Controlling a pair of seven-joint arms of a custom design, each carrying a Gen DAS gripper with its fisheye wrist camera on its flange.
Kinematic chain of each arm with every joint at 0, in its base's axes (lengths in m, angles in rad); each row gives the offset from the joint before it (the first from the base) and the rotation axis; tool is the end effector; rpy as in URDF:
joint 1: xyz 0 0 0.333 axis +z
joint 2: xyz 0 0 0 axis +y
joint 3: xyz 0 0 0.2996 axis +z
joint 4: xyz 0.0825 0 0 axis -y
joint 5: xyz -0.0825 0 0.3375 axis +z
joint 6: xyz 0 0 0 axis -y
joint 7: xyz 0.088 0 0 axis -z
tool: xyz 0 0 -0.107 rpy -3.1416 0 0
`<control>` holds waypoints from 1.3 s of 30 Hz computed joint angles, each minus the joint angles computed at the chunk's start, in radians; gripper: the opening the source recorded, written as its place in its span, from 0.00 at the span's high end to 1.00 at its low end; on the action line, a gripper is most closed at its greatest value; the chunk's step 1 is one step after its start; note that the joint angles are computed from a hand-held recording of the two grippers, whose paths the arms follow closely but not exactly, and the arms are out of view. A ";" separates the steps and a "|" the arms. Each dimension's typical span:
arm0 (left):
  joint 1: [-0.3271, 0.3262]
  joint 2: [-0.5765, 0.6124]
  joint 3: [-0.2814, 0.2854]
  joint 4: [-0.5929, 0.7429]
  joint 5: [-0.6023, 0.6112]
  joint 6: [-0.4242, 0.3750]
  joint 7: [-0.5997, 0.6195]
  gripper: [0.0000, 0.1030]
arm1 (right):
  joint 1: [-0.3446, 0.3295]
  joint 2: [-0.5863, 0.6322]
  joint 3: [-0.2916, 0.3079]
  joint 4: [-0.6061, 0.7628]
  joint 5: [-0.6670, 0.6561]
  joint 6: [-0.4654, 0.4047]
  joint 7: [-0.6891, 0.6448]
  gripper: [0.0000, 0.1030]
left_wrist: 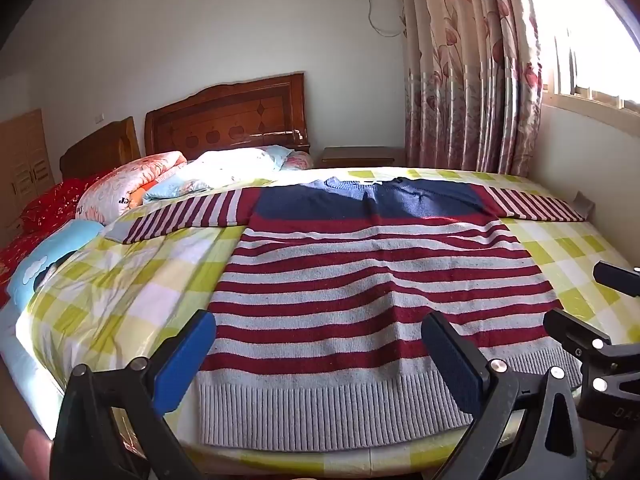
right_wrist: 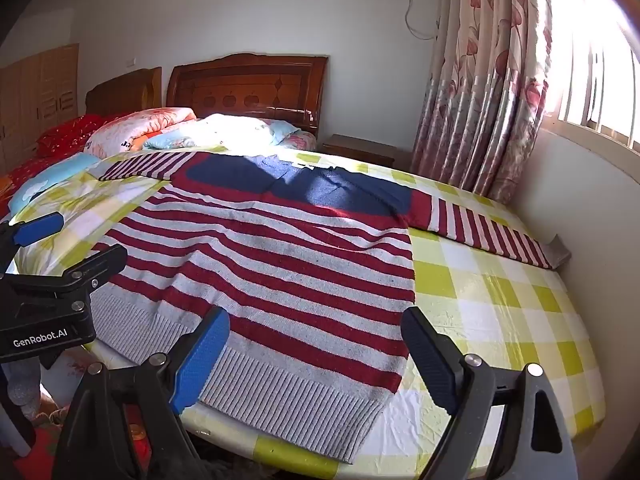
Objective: Fold small clothes
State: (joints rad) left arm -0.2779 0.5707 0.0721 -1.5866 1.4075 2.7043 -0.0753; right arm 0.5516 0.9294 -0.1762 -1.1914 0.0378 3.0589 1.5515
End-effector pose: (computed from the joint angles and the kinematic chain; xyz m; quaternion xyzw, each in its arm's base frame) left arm 0.6496 -0.1789 0.3523 -0.6888 0.5443 -0.2583 0.4033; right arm 0.6844 0.3267 0.3536 -0.7646 0.4531 -0.2909 0.3542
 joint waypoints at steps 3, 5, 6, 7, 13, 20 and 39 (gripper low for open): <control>-0.013 0.007 0.004 0.001 0.029 -0.003 -0.033 0.00 | -0.004 0.000 0.008 0.003 0.001 -0.013 -0.004 0.13; -0.001 0.001 0.006 -0.011 0.042 0.032 -0.061 0.00 | 0.000 0.000 0.001 0.004 0.000 -0.020 0.003 0.13; 0.012 0.013 -0.007 0.002 0.007 0.034 -0.021 0.00 | 0.002 0.000 -0.001 0.004 -0.001 -0.022 0.007 0.13; 0.013 0.016 -0.007 0.005 -0.003 0.036 -0.009 0.00 | 0.003 -0.001 -0.004 0.005 -0.002 -0.024 0.012 0.13; 0.006 0.020 0.004 0.009 -0.037 0.044 0.014 0.00 | -0.009 -0.002 0.020 0.003 -0.014 -0.011 0.003 0.13; 0.000 0.023 0.014 0.009 -0.048 0.056 0.021 0.00 | 0.001 0.000 0.003 0.002 -0.004 -0.003 0.004 0.13; -0.005 0.033 0.022 0.014 -0.084 0.068 0.054 0.00 | 0.000 0.002 0.003 0.005 -0.002 -0.006 0.001 0.13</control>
